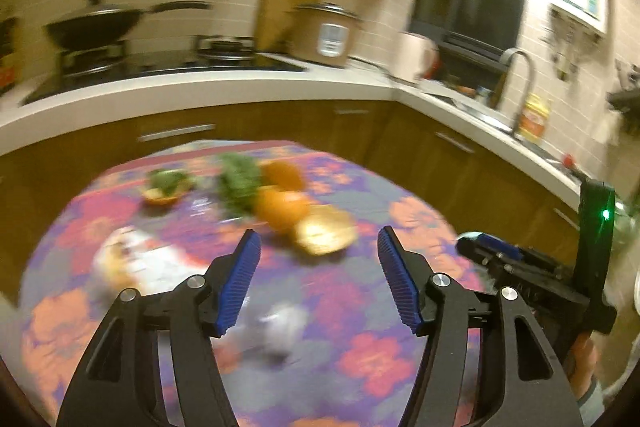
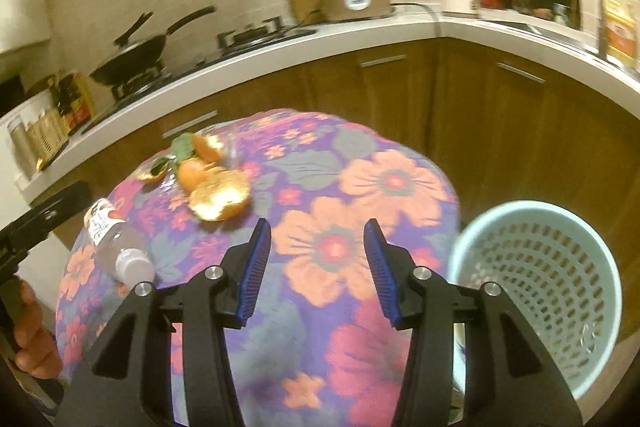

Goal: Collect trash
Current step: 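Grasp the labelled plastic bottle with the left tool while the right tool grasps an orange peel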

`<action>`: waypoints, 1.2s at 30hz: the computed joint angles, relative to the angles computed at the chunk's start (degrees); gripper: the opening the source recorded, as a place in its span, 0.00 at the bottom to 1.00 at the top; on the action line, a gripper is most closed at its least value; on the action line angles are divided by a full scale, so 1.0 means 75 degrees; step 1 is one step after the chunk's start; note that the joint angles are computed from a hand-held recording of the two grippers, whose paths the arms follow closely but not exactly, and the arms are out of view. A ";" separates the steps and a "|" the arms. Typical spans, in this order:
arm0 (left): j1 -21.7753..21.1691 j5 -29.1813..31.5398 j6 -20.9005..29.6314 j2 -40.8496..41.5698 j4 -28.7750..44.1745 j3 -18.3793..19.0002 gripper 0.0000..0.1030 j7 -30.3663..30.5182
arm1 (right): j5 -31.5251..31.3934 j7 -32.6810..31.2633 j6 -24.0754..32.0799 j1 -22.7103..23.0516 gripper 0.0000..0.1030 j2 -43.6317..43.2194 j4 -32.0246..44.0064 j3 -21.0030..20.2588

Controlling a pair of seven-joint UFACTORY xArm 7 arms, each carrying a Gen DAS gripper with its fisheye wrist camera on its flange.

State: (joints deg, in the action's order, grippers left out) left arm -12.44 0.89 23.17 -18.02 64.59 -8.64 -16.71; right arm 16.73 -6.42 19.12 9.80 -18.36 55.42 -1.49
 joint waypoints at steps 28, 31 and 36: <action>0.0258 -0.1041 0.1167 0.1400 0.1105 0.0636 0.82 0.0535 | 0.0237 0.0259 0.2046 -0.0266 0.40 0.3588 0.3888 0.0959; 0.0305 -0.0819 0.1388 0.1749 0.1494 0.0561 0.86 0.0782 | 0.0129 0.0320 0.2257 -0.0262 0.30 0.3705 0.4044 0.0966; 0.0332 0.0255 0.2115 0.1932 0.1911 0.0369 0.87 0.0242 | -0.0009 0.0467 0.2278 -0.0255 0.25 0.3737 0.4061 0.0961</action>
